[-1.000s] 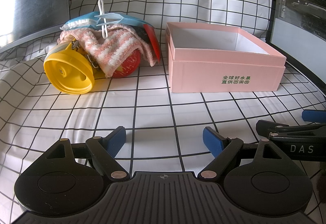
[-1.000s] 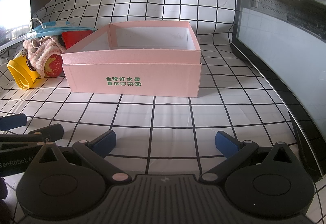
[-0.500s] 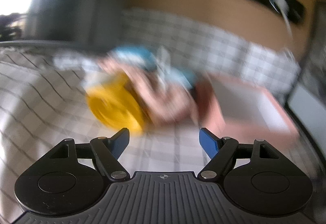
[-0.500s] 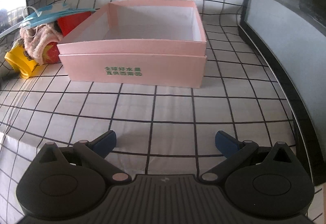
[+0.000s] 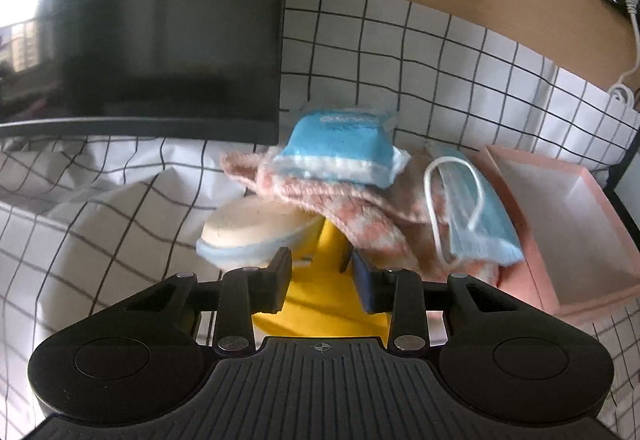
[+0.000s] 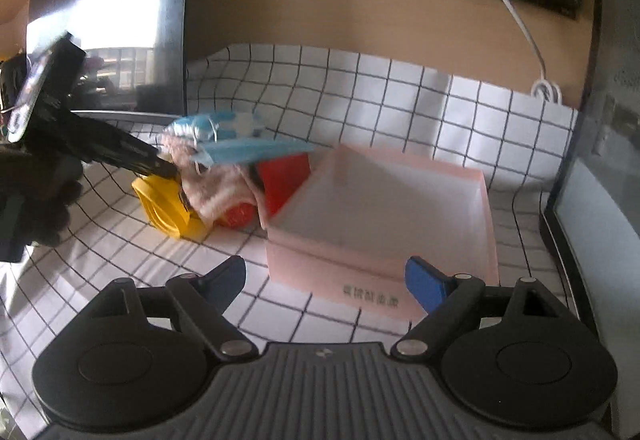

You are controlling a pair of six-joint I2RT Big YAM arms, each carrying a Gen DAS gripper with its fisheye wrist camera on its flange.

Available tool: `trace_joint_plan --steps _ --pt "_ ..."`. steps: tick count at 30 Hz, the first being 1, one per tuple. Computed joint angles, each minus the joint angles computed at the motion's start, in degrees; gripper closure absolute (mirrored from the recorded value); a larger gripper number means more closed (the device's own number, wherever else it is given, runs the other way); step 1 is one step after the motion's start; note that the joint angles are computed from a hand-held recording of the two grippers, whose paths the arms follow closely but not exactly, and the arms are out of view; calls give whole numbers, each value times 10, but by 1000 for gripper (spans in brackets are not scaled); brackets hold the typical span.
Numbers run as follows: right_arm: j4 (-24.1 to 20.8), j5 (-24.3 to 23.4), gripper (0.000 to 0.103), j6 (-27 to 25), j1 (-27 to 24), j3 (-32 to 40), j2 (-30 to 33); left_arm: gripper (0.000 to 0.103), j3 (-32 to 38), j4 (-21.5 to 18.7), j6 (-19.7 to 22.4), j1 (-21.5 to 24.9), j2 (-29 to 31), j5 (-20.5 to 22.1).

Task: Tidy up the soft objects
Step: 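Reach into the pile and grasp the blue face mask with the left gripper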

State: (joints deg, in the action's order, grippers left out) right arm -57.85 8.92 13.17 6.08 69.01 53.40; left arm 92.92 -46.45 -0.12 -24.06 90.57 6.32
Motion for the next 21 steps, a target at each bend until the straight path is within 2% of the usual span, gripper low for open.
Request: trace_joint_plan --steps 4,6,8,13,16,18,21 --pt "5 -47 18 -4 -20 30 29 66 27 -7 22 -4 25 20" --pt "2 -83 18 4 -37 62 56 72 21 -4 51 -9 24 14" --pt "5 -97 18 12 -46 91 86 75 0 6 70 -8 12 0" --pt "25 -114 20 7 -55 148 147 77 -84 13 54 26 -52 48" --pt "22 -132 33 7 -57 176 189 77 -132 21 46 43 -96 65" --pt "13 -162 45 26 -62 198 223 77 -146 3 31 58 -115 70" --pt "-2 -193 51 57 -68 230 274 77 -158 -10 10 82 -134 77"
